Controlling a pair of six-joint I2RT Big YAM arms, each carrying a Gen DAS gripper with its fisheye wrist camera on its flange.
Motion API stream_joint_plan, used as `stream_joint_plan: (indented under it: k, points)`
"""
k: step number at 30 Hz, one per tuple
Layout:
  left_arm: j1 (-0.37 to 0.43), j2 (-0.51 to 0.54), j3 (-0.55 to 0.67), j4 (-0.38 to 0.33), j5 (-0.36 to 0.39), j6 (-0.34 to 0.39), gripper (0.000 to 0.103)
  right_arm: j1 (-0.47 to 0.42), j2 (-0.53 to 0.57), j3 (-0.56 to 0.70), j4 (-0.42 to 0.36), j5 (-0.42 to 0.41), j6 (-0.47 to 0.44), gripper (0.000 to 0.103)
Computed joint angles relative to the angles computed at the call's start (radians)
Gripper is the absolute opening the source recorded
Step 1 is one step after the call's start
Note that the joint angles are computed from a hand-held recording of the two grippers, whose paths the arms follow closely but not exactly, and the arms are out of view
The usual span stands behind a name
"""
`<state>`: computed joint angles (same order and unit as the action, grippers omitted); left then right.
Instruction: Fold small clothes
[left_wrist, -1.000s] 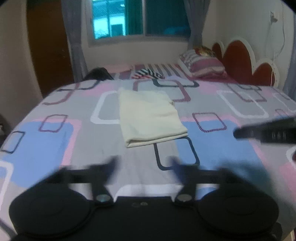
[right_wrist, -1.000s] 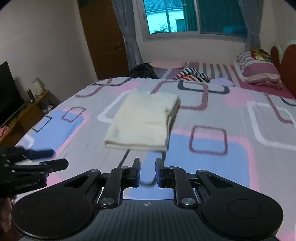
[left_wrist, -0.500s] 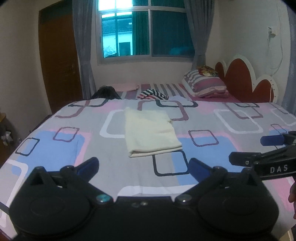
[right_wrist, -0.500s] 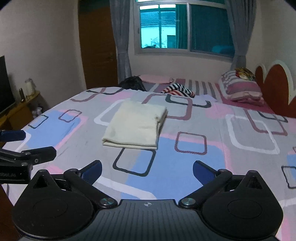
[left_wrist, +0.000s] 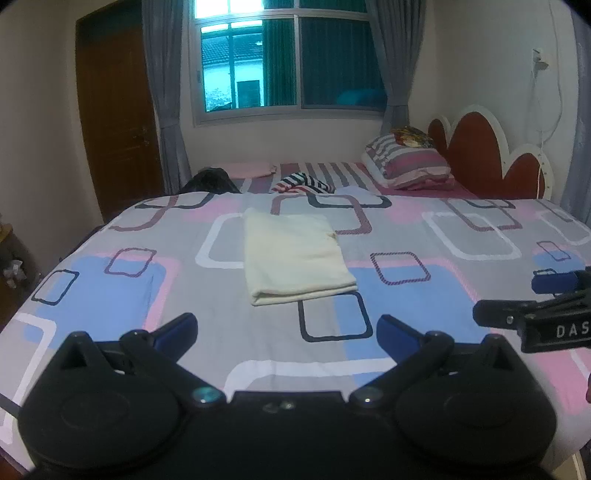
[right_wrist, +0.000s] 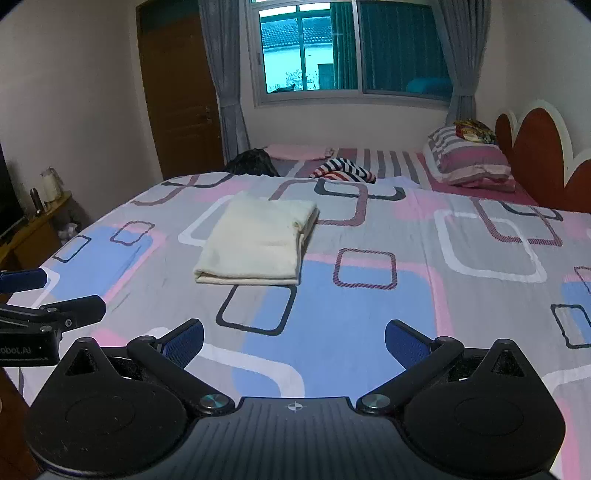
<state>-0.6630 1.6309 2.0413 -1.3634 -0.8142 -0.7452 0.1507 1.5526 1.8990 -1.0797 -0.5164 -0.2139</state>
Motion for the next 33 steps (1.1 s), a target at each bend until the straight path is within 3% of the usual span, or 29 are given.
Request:
stream_joint_plan:
  k: [33]
  points:
    - [0.007, 0.000, -0.007, 0.007, 0.006, -0.001, 0.103, -0.004, 0.014, 0.046, -0.052, -0.009, -0.028, 0.103]
